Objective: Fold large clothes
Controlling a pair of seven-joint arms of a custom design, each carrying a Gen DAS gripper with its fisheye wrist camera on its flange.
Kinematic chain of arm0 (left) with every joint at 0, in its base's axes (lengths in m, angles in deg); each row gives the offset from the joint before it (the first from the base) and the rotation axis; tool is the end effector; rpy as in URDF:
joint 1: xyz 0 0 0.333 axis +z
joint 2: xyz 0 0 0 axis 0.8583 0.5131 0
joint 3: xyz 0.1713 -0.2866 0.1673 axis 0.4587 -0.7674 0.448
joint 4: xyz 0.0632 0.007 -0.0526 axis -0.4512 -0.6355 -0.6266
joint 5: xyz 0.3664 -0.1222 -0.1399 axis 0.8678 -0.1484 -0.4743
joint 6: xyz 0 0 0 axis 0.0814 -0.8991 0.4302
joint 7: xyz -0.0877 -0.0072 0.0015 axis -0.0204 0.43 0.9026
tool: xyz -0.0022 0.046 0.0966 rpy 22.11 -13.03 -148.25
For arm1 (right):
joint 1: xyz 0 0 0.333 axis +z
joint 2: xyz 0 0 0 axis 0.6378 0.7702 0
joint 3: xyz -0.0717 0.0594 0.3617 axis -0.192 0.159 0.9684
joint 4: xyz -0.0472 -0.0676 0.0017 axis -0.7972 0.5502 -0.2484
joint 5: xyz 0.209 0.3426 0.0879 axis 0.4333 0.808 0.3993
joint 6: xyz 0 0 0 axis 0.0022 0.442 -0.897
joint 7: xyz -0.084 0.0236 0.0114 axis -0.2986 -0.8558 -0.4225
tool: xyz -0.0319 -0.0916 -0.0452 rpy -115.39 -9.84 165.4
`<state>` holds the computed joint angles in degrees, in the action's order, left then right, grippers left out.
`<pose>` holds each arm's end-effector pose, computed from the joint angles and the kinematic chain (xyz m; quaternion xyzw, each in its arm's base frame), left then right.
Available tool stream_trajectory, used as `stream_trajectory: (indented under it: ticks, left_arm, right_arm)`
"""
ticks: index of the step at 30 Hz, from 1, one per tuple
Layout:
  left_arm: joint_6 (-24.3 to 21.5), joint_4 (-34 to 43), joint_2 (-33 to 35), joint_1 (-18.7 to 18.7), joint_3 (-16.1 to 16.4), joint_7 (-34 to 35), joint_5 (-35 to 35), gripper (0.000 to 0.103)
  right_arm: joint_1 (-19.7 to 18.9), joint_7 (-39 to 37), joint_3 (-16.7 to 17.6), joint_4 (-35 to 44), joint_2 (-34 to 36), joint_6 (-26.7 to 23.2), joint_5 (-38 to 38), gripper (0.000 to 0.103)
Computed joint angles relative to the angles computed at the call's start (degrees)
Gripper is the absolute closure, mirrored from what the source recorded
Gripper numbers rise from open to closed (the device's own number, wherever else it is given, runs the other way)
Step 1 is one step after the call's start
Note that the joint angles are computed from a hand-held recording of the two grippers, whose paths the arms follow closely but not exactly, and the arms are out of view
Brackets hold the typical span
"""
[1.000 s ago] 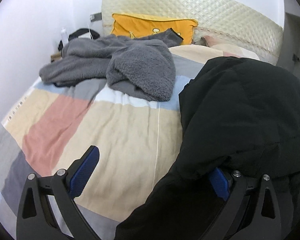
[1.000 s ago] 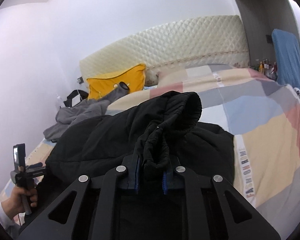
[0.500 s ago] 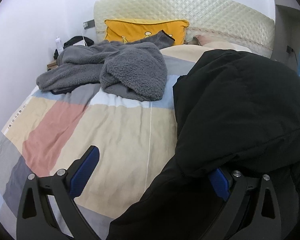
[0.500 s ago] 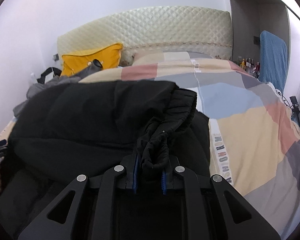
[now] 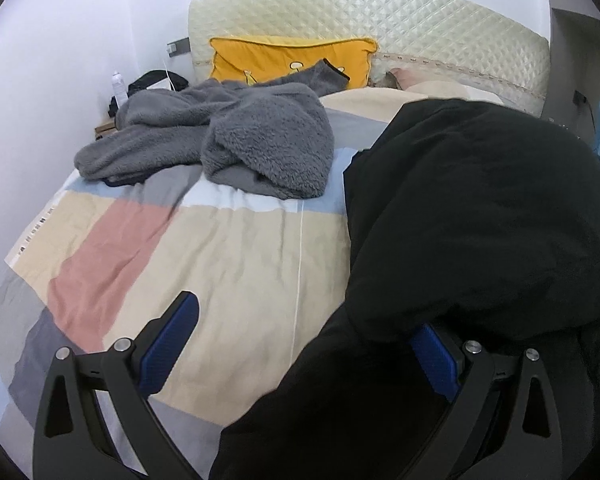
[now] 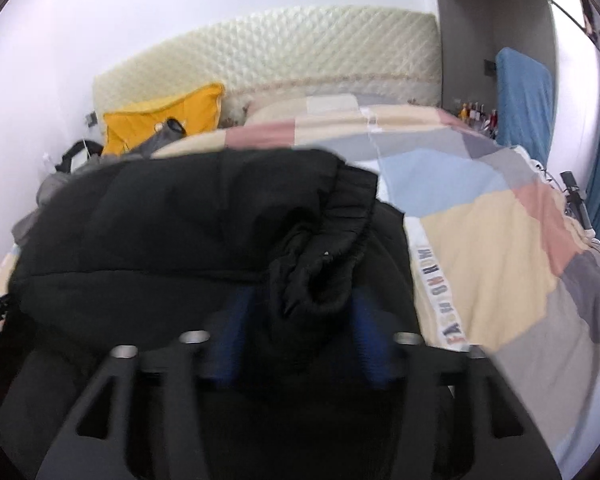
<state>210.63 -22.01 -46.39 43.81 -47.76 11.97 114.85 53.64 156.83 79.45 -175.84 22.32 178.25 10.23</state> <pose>0.6851 -0.2419 0.5635 -0.6555 0.6361 -0.2647 0.3092 0.6347 0.1505 0.5434 -0.5827 0.6686 -0.3147 0.3383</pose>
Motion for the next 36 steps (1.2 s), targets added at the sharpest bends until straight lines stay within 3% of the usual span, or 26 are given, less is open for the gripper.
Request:
stream_trajectory:
  ticks: [2,8,11,14,17,24,29,33,36]
  left_arm:
    - [0.1,-1.14,-1.37,0.21,-0.41,0.05,-1.01,0.003]
    - [3.9,-7.36,-7.95,1.7,-2.54,0.31,-4.25,0.003]
    - [5.01,-9.93,-11.76,2.31,-3.43,0.81,-3.22,0.003]
    - [5.04,-11.64,-15.23,3.51,-4.43,0.2,-1.28,0.003]
    - [5.23,-13.59,-19.64,5.58,-5.39,5.79,-9.14,0.003]
    - [4.02,-14.77,-28.36,8.66,-5.21,18.86,-25.47,0.003]
    - [1.51,-14.29,-32.95,10.24,-4.49,25.22,-31.17,0.003]
    - [-4.64,-13.5,-36.19,10.15,-2.93,31.44,-36.42,0.003]
    - [-7.72,-14.2,-38.15,10.27,-1.78,35.39,-39.43,0.003]
  right_arm:
    - [0.71,4.65,-0.52,-2.54,-3.04,1.05,-4.54,0.03]
    - [-2.31,6.12,4.59,-7.25,-10.15,0.95,-5.23,0.03]
    - [-4.72,12.22,7.47,-9.03,-14.79,1.5,-9.49,0.03]
    - [-6.75,12.95,9.79,-9.93,-18.37,2.06,-9.89,0.03]
    - [-7.08,8.24,11.33,-10.33,-22.01,0.91,-6.91,0.03]
    - [-3.8,-7.04,11.44,-11.17,-30.26,-3.69,5.62,0.03]
    - [1.28,-19.16,8.36,-12.54,-35.31,-8.09,16.79,0.03]
    - [4.44,-27.55,6.33,-13.6,-38.91,-14.07,24.82,0.03]
    - [11.27,-38.22,1.34,-13.84,-41.69,-19.11,34.16,0.03]
